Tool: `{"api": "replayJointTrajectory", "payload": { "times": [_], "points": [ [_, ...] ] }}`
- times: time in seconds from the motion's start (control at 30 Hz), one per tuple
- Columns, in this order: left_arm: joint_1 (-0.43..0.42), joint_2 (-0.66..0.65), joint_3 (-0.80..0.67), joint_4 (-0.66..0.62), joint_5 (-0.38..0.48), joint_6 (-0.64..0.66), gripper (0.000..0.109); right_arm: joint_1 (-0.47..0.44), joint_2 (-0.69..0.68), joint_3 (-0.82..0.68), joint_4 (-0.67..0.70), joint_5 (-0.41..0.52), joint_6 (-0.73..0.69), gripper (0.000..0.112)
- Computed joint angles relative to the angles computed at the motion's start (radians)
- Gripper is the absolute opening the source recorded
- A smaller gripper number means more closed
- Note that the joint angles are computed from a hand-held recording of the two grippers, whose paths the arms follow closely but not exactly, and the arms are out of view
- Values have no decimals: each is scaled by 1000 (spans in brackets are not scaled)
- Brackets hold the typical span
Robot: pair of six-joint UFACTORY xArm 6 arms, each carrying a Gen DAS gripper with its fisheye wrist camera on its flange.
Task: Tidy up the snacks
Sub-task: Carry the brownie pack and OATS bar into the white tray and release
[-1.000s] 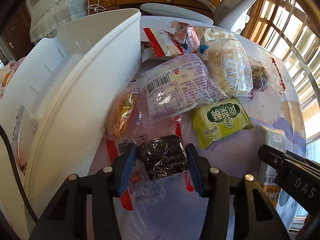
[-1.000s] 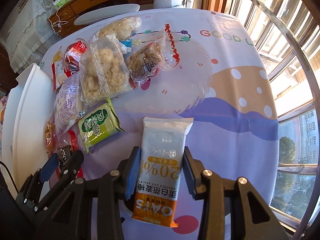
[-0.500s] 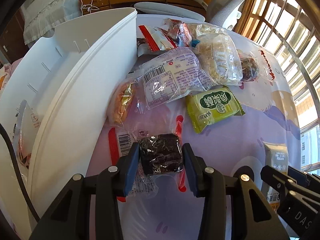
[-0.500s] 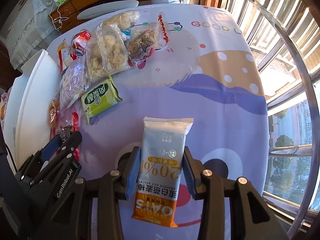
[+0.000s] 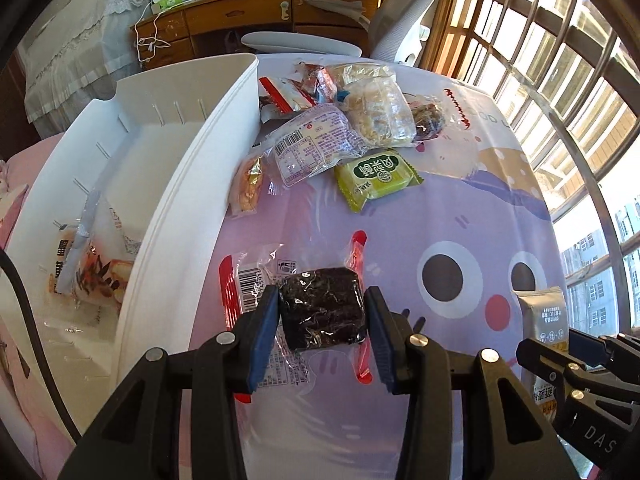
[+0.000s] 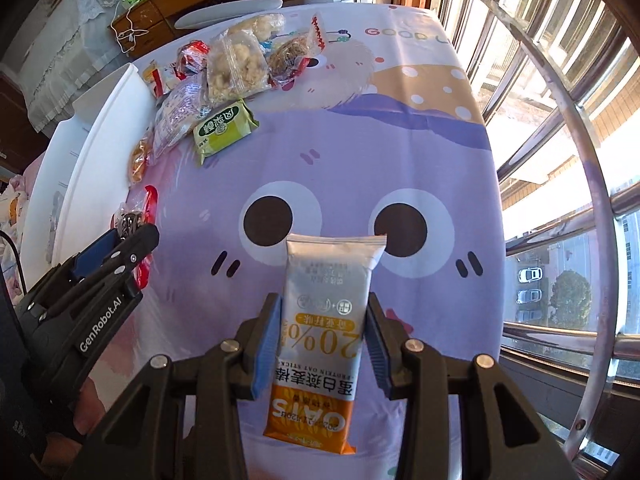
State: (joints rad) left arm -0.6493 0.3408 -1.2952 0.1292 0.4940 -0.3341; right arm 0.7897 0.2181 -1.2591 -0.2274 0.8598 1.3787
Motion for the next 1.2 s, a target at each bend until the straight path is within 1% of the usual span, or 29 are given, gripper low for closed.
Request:
{"api": "replayJointTrajectory", "payload": {
  "times": [0.13, 0.23, 0.3, 0.5, 0.6, 0.63, 0.8, 0.9, 1.0, 1.2],
  "points": [
    [1, -114, 101, -66, -40, 70, 42, 25, -17, -25, -68, 26, 35, 41],
    [3, -206, 175, -81, -74, 110, 42, 52, -35, -30, -125, 30, 71, 41],
    [7, -264, 218, -120, -89, 157, 42, 66, -37, -43, -156, 35, 83, 41],
    [28, -394, 297, -171, -128, 263, 42, 104, -36, -92, -242, 40, 98, 41],
    [39, -450, 329, -193, -129, 299, 42, 120, -32, -118, -286, 28, 95, 41],
    [43, -462, 337, -208, -130, 318, 42, 122, -28, -127, -302, 21, 93, 41],
    [69, -523, 375, -201, -128, 339, 42, 135, -2, -179, -380, -21, 86, 41],
    [93, -555, 395, -220, -123, 380, 42, 136, 28, -223, -400, -53, 66, 41],
    [119, -575, 409, -189, -134, 380, 42, 137, 72, -284, -403, -80, 38, 41],
    [195, -558, 382, -300, -111, 515, 42, 142, 199, -464, -387, -88, -29, 41]
  ]
}}
